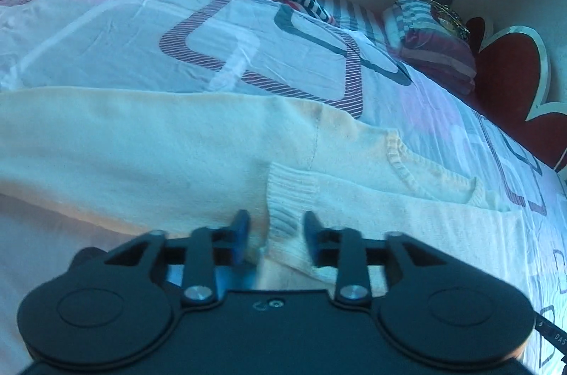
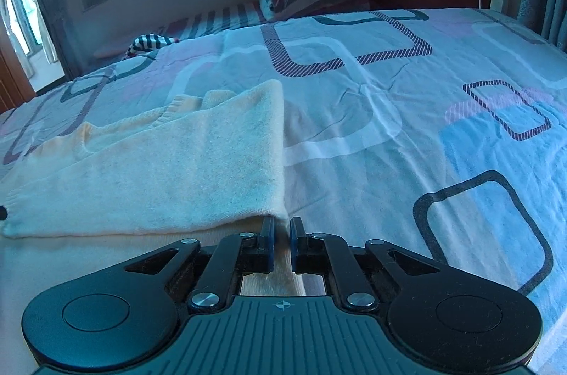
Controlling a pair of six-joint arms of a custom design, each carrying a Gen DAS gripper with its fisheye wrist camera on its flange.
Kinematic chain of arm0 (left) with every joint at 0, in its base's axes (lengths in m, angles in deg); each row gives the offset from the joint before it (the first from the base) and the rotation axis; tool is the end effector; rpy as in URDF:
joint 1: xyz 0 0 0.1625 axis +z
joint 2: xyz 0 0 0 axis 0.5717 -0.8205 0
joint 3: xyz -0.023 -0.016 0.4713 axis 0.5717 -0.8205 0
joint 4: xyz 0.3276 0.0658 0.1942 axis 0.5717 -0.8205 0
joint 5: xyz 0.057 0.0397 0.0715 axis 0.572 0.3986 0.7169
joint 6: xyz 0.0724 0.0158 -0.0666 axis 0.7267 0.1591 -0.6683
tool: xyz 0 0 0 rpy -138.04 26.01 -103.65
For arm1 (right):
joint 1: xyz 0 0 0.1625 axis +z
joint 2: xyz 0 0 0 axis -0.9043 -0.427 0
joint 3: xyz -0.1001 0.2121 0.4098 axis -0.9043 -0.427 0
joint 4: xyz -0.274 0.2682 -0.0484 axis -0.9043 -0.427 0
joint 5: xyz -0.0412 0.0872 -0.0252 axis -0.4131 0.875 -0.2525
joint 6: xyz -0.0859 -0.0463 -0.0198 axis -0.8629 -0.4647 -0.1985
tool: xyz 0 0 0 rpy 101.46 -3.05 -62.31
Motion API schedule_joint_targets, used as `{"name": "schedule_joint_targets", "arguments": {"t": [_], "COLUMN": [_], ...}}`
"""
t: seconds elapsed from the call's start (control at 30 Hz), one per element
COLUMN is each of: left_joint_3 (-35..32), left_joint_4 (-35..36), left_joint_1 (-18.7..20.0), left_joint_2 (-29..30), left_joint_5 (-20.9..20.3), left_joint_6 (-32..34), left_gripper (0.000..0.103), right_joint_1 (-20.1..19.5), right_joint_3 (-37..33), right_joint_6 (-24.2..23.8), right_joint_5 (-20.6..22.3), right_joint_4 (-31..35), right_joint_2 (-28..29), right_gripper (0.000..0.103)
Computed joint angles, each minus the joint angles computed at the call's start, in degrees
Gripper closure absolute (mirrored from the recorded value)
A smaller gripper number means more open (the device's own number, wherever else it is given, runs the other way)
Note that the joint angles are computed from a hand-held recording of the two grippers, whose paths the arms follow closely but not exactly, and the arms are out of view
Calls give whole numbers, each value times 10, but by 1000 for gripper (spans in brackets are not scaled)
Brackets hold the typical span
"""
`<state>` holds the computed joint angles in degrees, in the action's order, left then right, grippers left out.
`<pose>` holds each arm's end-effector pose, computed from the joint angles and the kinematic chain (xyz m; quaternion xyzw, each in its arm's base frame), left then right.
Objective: Fold small clothes
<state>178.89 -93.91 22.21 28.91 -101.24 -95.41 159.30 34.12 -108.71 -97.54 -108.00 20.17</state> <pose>-0.1090 -0.5757 0.2378 -0.1705 0.8304 -0.4340 0.3050 0.1532 -0.6585 0.1360 0.2264 -0.9027 0.2856 0.2286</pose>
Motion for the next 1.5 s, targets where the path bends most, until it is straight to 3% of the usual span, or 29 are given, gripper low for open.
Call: {"name": "schedule_joint_targets", "arguments": {"t": [0.07,0.13,0.17,0.3,0.43,0.47,0.6,0.67,0.7,0.77,0.87,0.93,1.13,1.2,1.27,1.3,1.33,1.37,1.43,1.5], "left_joint_3": [4,-2,-9,-27,-38,-39,-38,-38,-40,-44,-48,-52,-51,-48,-41,-39,-38,-37,-39,-48], "left_joint_4": [-14,-31,-29,-41,-59,-65,-111,-129,-135,-143,-152,-146,-125,-96,-80,-72,-65,-61,-38,34], "left_joint_1": [0,2,6,18,20,21,18,17,16,17,21,25,25,23,17,13,9,6,3,8], "left_joint_2": [-2,4,8,22,38,39,50,53,54,57,62,67,70,61,50,48,48,50,55,51], "left_joint_5": [-4,-7,-14,-32,-14,-14,-2,-1,0,2,5,13,27,28,24,26,30,35,47,46], "left_joint_6": [6,25,33,51,86,90,130,145,152,165,173,174,188,154,122,114,114,118,114,77], "left_gripper": [36,36,38,55,89,93,97,97,97,97,99,100,100,94,73,69,57,45,41,41], "right_joint_1": [-1,2,3,10,10,10,8,5,2,1,5,8,14,18,23,25,29,32,34,36], "right_joint_3": [12,15,13,-27,-97,-114,-183,-207,-215,-227,-222,-216,-206,-196,-179,-168,-158,-151,-137,-137], "right_joint_6": [-2,-4,-10,-19,10,15,59,89,104,123,103,81,33,29,12,-2,-21,-39,-69,-81], "right_joint_5": [13,22,24,20,10,6,0,6,17,28,13,-22,-23,-22,-13,-5,2,5,10,-7], "right_joint_4": [-7,-25,-35,-25,20,34,92,120,138,160,120,76,47,29,13,5,-1,-7,-10,6], "right_joint_2": [-10,-11,-8,16,50,59,92,99,98,97,100,111,112,108,102,99,99,99,102,108], "right_gripper": [85,48,46,46,47,47,48,71,88,94,97,98,96,95,91,83,66,59,55,55]}}
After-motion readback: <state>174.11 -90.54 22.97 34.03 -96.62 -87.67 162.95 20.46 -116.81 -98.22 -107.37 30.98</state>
